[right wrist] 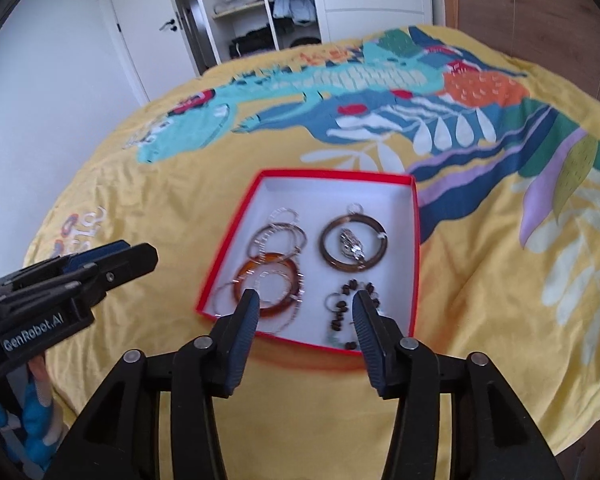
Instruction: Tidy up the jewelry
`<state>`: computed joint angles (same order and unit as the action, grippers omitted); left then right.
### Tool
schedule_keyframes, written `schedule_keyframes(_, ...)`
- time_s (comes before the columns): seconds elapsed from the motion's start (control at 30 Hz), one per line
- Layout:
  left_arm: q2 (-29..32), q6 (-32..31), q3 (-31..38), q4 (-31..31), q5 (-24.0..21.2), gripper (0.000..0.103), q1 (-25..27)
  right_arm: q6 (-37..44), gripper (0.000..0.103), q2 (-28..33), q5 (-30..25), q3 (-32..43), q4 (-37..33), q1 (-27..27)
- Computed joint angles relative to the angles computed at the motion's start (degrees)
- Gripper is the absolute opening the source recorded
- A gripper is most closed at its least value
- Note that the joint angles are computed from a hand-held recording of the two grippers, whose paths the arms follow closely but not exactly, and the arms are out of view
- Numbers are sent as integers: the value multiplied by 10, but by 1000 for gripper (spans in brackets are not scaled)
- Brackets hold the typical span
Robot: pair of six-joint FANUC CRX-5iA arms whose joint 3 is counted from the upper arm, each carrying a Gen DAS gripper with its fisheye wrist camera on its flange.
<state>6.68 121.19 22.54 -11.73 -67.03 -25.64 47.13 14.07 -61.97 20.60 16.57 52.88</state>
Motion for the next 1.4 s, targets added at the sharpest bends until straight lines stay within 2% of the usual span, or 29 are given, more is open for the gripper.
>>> schedule_keyframes(0.27, -91, 98, -20, -147, -95, 50, -71, -59, 65, -47, 10, -27, 74, 77)
schedule_keyframes(0.33, -110, 114, -26, -175, -119, 50, -89, -73, 71, -57, 11, -35, 93, 97)
schedule_keyframes(0.53, -158, 161, -33, -273, -188, 50, -165, -125, 79, -87, 14, -67, 153, 153)
schedule_keyframes(0.73, -192, 207, -35, -358, -248, 50, -246, -153, 81, -109, 7, -91, 196, 198)
schedule_keyframes(1.07, -206, 246, -28, -469, -344, 50, -372, -175, 82, -138, -2, -123, 235, 244)
schedule_keyframes(1.4, -205, 263, -14, -537, -396, 50, -462, -208, 88, -167, -11, -154, 290, 280)
